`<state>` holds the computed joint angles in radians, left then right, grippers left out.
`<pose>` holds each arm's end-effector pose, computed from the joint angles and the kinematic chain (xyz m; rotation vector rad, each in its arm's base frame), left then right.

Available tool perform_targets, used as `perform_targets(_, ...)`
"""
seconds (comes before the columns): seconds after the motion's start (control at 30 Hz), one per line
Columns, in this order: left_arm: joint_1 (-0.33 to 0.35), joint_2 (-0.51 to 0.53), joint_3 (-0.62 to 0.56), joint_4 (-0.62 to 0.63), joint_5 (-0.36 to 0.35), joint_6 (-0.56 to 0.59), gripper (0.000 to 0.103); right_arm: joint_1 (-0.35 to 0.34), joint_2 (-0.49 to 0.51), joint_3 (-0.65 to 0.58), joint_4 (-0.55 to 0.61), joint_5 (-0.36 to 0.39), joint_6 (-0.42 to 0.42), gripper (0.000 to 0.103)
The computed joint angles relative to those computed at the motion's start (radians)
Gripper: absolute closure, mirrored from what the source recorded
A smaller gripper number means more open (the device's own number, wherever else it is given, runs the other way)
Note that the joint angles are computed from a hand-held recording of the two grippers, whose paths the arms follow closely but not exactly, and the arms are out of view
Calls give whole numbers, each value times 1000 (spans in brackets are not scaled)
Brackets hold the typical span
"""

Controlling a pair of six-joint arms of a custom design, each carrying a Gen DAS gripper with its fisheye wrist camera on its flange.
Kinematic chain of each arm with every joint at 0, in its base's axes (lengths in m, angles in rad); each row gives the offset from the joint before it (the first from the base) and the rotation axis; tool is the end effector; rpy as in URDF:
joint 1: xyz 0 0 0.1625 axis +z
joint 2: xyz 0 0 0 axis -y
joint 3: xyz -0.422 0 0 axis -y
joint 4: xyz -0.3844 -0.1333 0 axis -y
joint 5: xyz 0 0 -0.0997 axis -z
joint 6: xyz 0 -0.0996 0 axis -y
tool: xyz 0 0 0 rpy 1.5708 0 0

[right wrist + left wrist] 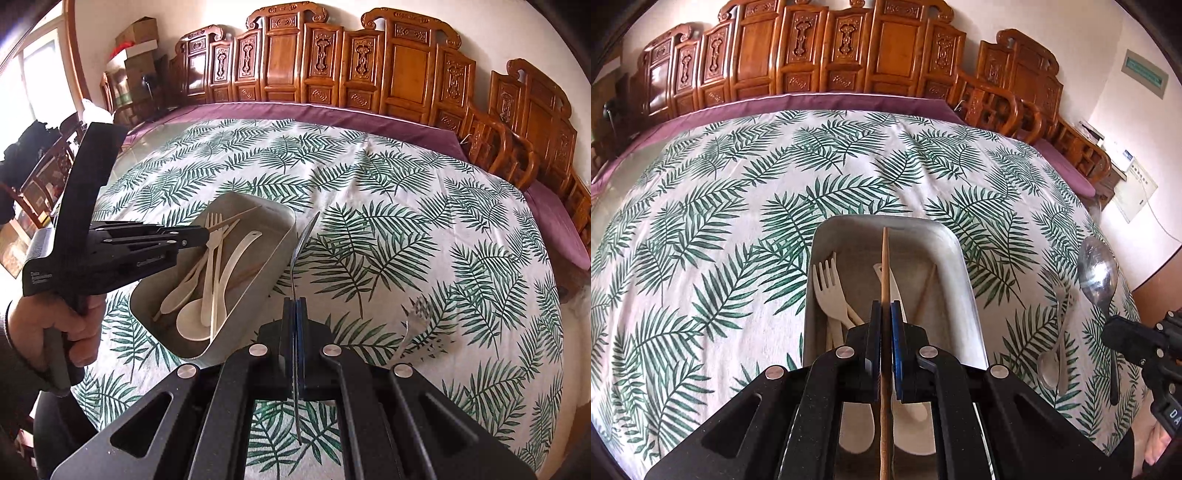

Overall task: Organize utensils
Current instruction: 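Carry the chopstick over the tray with left tool while right tool holds the metal spoon, then open the left tool to drop the chopstick into the tray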

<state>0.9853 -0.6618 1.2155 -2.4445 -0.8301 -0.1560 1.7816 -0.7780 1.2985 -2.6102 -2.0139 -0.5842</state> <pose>-0.2626 -0.7589 0.1813 0.3749 2.4448 -0.7186 0.2487 -0.7294 0.2388 0.8500 -2.4201 0.5608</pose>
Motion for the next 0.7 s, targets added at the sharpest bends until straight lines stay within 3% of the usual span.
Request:
perform_targets(0.53,17,11,-17,3,-42,26,99,8,53,-43,28,-21,-2,100)
perform_targets(0.7,7,-10,-2,-5,-64,35,84,11,66,-54,32,-25,2,100)
